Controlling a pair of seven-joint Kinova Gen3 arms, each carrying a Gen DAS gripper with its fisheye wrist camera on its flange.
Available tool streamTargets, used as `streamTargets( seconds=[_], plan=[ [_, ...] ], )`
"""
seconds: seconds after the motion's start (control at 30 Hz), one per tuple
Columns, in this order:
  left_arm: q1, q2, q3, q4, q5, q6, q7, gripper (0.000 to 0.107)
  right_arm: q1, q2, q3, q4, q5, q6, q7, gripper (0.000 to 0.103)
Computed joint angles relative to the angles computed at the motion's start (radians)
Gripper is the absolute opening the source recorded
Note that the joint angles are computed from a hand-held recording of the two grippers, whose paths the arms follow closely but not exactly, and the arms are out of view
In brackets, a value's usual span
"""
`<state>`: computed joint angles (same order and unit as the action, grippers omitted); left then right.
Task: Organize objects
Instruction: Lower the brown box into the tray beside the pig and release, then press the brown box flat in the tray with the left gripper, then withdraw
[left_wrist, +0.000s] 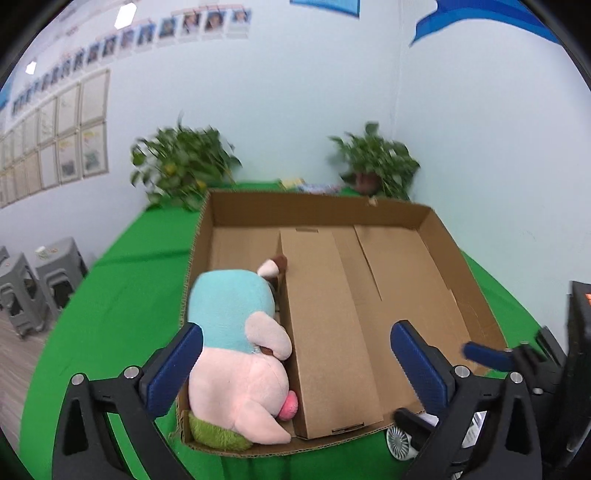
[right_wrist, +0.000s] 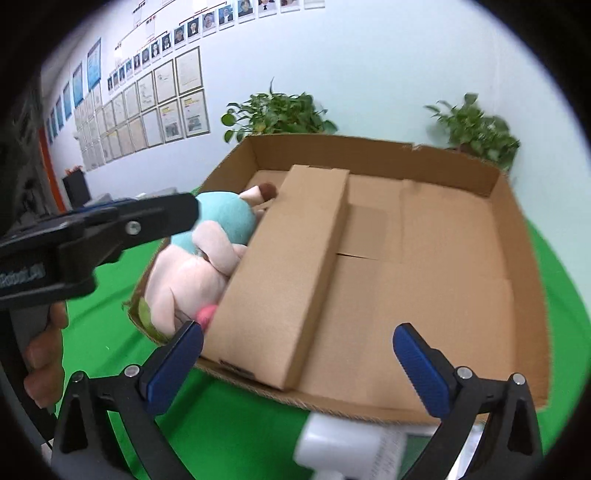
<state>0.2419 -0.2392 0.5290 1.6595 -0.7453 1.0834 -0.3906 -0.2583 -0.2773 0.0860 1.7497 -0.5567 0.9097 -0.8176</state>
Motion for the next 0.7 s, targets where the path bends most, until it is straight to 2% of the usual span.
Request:
streamTargets(
  seconds=[0.07, 0.17, 0.27, 0.37, 0.57, 0.7],
  plan=[
    [-0.008, -0.001, 0.059, 0.003, -0.045, 0.039, 0.058, 0.103, 0.014, -0.039, -0.04, 0.028, 0.04, -0.066, -0.034, 0.102],
    [0.004, 0.006, 0.127, 0.001, -0.11, 0.106, 0.12, 0.103, 0.013, -0.069, -0.07, 0.037, 0.091, -0.113, -0.103, 0.102],
    [0.025, 0.022, 0.212, -0.007, -0.202, 0.195, 0.176, 0.103, -0.01, -0.113, -0.047, 0.068, 0.118, -0.149, -0.122, 0.102],
    [0.053, 0.044, 0.272, -0.017, -0.271, 0.277, 0.239, 0.103, -0.049, -0.13, -0.002, 0.078, 0.115, -0.144, -0.129, 0.102],
    [0.135, 0.061, 0.227, -0.033, -0.257, 0.295, 0.258, 0.103, -0.094, -0.145, 0.06, 0.078, 0.1, -0.098, -0.095, 0.102],
    [0.19, 0.08, 0.171, -0.044, -0.239, 0.275, 0.23, 0.103, -0.083, -0.149, 0.059, 0.082, 0.109, -0.093, -0.097, 0.102]
  ],
)
